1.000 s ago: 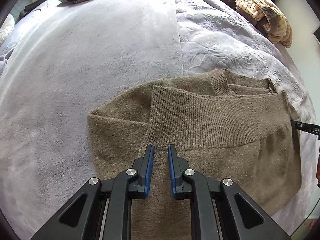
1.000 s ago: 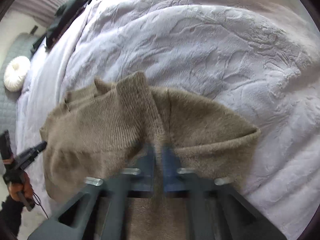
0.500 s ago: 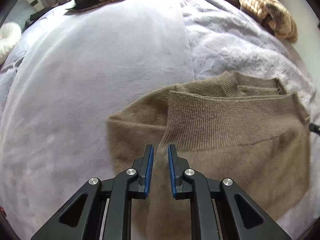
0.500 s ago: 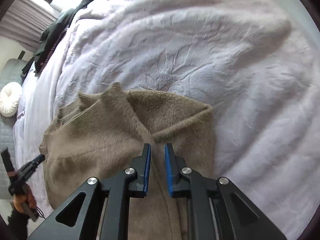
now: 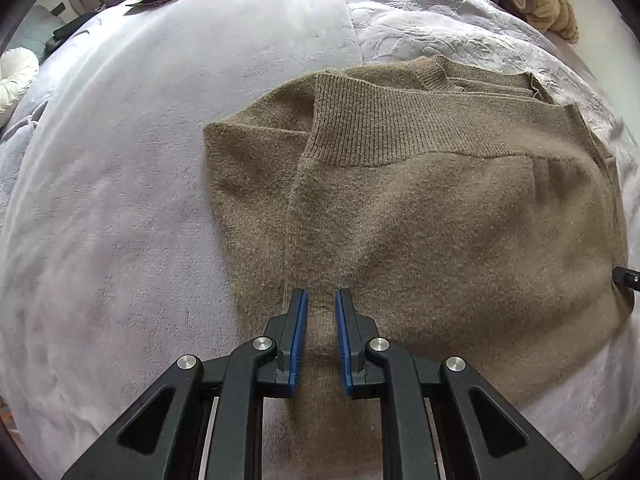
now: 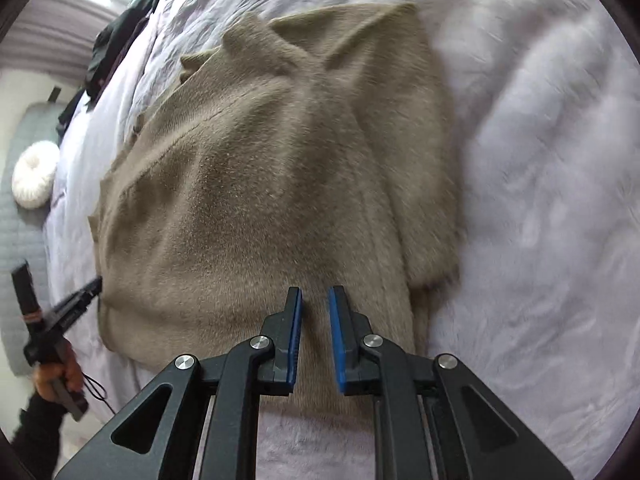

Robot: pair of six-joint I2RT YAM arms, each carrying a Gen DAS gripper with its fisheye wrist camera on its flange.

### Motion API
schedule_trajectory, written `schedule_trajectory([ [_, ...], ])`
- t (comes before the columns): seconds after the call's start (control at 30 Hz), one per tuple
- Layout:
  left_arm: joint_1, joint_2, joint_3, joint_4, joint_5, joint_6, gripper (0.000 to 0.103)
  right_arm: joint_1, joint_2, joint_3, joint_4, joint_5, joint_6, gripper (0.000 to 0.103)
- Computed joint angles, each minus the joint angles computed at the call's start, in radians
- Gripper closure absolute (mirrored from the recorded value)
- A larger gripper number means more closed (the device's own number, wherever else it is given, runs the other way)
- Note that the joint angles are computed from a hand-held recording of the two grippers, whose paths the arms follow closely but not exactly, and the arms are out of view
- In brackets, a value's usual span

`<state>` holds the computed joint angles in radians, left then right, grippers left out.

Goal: Fold small clothes

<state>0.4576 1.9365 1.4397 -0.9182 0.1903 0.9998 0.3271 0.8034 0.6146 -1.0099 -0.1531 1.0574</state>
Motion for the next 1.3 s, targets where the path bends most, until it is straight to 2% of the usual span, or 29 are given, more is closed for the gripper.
schedule_trajectory([
  [0.13, 0.001, -0.009, 0.003, -0.017, -0.002, -0.014, 0.087, -0.018, -0.046, 0.016, -0.074, -0.010, 0.000, 0.087],
  [0.23, -0.004, -0.015, 0.008, -0.033, -0.001, -0.030, 0.087, 0.027, -0.069, 0.049, -0.120, 0.016, 0.057, 0.083],
  [0.3, 0.013, -0.031, 0.003, -0.048, 0.003, -0.016, 0.087, 0.104, -0.057, 0.060, -0.105, 0.050, 0.135, 0.074],
  [0.33, 0.016, -0.038, -0.001, -0.054, 0.005, -0.014, 0.087, 0.129, -0.063, 0.070, -0.119, 0.061, 0.159, 0.061],
  [0.4, 0.024, -0.052, -0.005, -0.068, 0.008, -0.007, 0.086, 0.164, -0.034, 0.081, -0.094, 0.078, 0.191, 0.052],
  [0.53, 0.034, -0.081, -0.019, -0.099, 0.012, -0.003, 0.087, 0.240, -0.014, 0.108, -0.089, 0.096, 0.261, 0.051],
  [0.67, 0.068, -0.098, -0.013, -0.139, 0.012, 0.022, 0.086, 0.336, 0.009, 0.127, -0.073, 0.113, 0.351, 0.044],
  [0.73, 0.083, -0.106, -0.011, -0.162, 0.003, 0.031, 0.086, 0.380, 0.025, 0.139, -0.062, 0.124, 0.388, 0.044],
  [0.77, 0.092, -0.120, -0.022, -0.170, -0.003, 0.038, 0.082, 0.403, 0.031, 0.146, -0.059, 0.132, 0.408, 0.044],
  [0.8, 0.095, -0.124, -0.024, -0.173, -0.004, 0.042, 0.070, 0.419, 0.037, 0.152, -0.057, 0.138, 0.422, 0.044],
  [0.83, 0.102, -0.141, -0.037, -0.170, -0.002, 0.047, 0.026, 0.443, 0.043, 0.161, -0.056, 0.149, 0.443, 0.044],
  [0.87, 0.120, -0.160, -0.050, -0.161, 0.011, 0.056, 0.000, 0.460, 0.045, 0.166, -0.056, 0.158, 0.460, 0.044],
  [0.93, 0.159, -0.212, -0.084, -0.147, 0.063, 0.089, 0.000, 0.493, 0.047, 0.177, -0.060, 0.176, 0.491, 0.042],
  [1.07, 0.194, -0.236, -0.088, -0.174, 0.069, 0.112, 0.000, 0.541, 0.057, 0.195, -0.066, 0.202, 0.532, 0.038],
  [1.3, 0.223, -0.221, -0.069, -0.145, 0.044, 0.033, 0.000, 0.608, 0.106, 0.232, -0.058, 0.218, 0.581, 0.038],
])
